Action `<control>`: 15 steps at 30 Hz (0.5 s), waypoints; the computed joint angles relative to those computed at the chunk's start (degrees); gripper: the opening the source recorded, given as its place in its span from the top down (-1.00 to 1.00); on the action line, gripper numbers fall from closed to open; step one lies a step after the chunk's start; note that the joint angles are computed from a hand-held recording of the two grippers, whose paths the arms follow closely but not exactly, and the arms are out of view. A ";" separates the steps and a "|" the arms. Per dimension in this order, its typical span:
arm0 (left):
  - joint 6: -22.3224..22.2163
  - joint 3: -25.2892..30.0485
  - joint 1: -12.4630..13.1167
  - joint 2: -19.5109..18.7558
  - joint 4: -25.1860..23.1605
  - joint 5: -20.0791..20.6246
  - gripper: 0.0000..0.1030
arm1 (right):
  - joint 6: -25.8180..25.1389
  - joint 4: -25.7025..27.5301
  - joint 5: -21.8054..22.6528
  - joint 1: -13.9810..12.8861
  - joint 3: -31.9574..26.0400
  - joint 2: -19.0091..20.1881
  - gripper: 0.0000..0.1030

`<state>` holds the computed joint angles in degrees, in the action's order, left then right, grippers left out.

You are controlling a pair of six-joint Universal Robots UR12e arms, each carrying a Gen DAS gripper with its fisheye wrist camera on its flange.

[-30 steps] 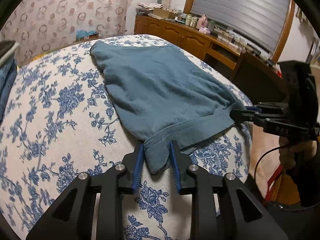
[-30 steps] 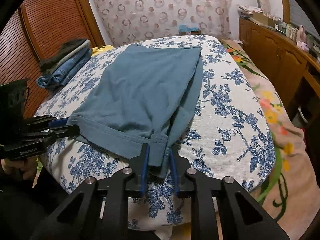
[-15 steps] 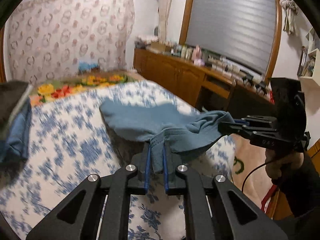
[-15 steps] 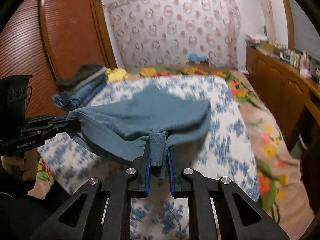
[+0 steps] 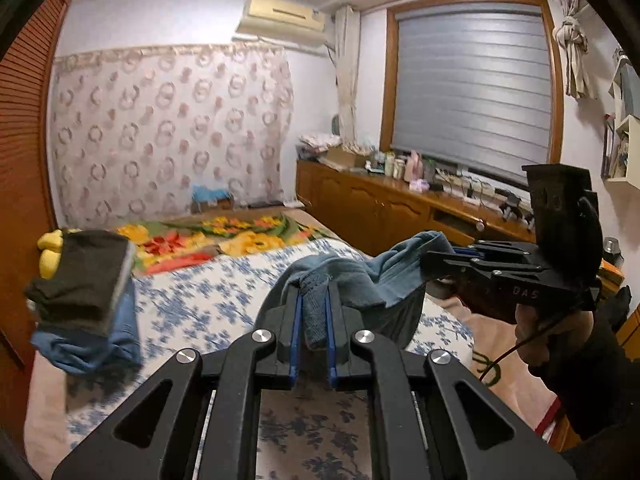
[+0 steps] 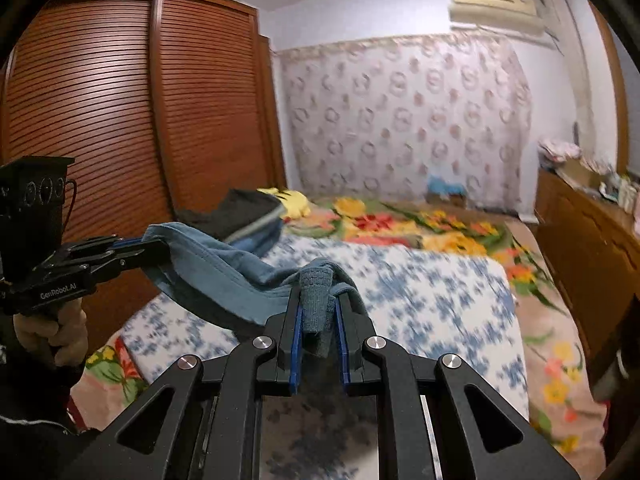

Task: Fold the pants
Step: 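Lift the teal shorts off the bed with both grippers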

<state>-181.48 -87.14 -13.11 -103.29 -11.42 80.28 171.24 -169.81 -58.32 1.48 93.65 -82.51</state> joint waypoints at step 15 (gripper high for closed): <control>-2.51 -2.25 2.08 0.38 0.49 2.68 0.79 | -3.13 3.41 3.78 0.27 -5.45 6.17 0.72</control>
